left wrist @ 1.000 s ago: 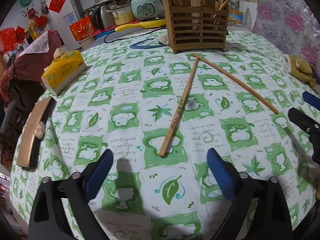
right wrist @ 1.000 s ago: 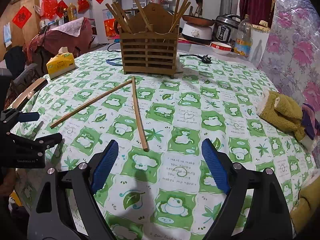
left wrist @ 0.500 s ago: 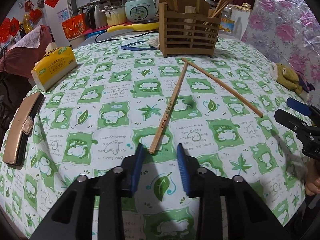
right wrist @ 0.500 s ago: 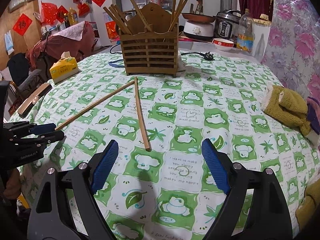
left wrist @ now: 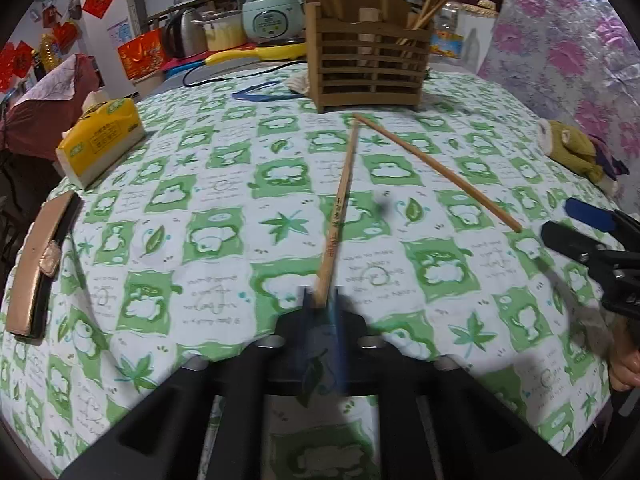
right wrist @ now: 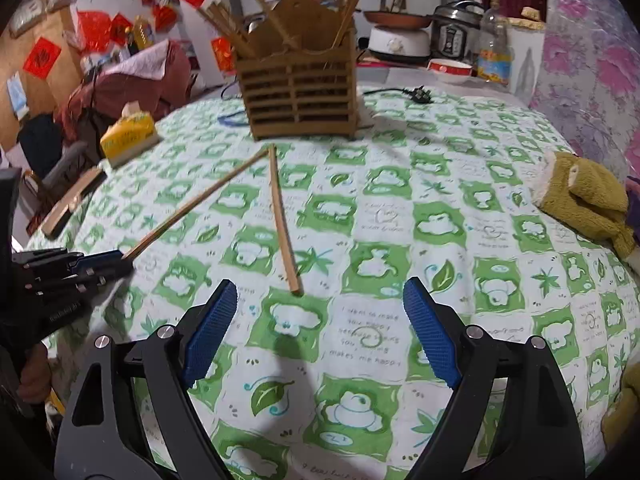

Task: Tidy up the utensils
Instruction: 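Close the left tool on one chopstick while the right tool grasps the other, then lift both chopsticks and carry them over the wooden holder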

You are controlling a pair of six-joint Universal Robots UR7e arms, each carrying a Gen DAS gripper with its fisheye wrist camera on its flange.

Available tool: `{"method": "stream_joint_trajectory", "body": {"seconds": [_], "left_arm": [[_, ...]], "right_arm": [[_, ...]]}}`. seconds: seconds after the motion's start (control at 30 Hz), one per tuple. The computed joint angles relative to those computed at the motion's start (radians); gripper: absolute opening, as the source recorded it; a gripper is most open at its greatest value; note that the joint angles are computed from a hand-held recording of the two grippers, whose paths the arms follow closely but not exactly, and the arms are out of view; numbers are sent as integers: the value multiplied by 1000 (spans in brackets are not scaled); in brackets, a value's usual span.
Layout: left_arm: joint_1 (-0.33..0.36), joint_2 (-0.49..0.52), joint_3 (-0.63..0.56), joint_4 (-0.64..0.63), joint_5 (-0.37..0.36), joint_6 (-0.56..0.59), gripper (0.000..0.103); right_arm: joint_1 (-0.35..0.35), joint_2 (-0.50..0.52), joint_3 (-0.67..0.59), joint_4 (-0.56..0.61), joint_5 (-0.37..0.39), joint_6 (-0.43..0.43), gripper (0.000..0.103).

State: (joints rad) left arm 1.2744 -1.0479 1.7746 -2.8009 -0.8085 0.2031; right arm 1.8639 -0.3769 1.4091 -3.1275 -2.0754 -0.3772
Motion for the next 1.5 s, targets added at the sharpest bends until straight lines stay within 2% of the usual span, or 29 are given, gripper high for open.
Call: {"method": "stream_joint_trajectory", "body": {"seconds": [0.07, 0.2, 0.27, 0.43, 0.53, 0.63, 0.73, 0.8, 1.17, 1.27, 1.37, 1.5], "left_arm": [[-2, 0, 16, -41, 7, 17, 6], [-3, -1, 23, -55, 8, 16, 6], [-2, -2, 23, -51, 5, 11, 6], [-2, -2, 21, -48, 9, 7, 7], [-4, -2, 24, -52, 16, 4, 7], [-8, 5, 25, -63, 35, 13, 8], [-13, 13, 26, -79, 54, 26, 8], [-14, 15, 28, -87, 58, 32, 8], [-37, 19, 74, -202, 109, 71, 6], [-60, 13, 108, -261, 142, 97, 6], [-89, -2, 147, -335, 168, 128, 6], [-133, -33, 196, -417, 193, 156, 6]], "right_arm": [[3, 4, -8, 29, -8, -8, 78], [4, 10, -24, 91, -18, -11, 58], [3, 12, -31, 112, -20, -5, 52], [7, 30, -63, 137, -34, -13, 51], [1, 36, -94, 204, -13, 12, 45], [-3, 45, -117, 220, -8, 28, 40], [-5, 61, -145, 222, -22, 40, 29], [-4, 68, -156, 220, -30, 46, 12], [1, 55, -122, 174, -38, 46, 7], [7, 37, -77, 117, -44, 45, 7], [25, 25, -26, 33, -72, 8, 7], [53, -19, 61, -83, -66, -30, 7]]}}
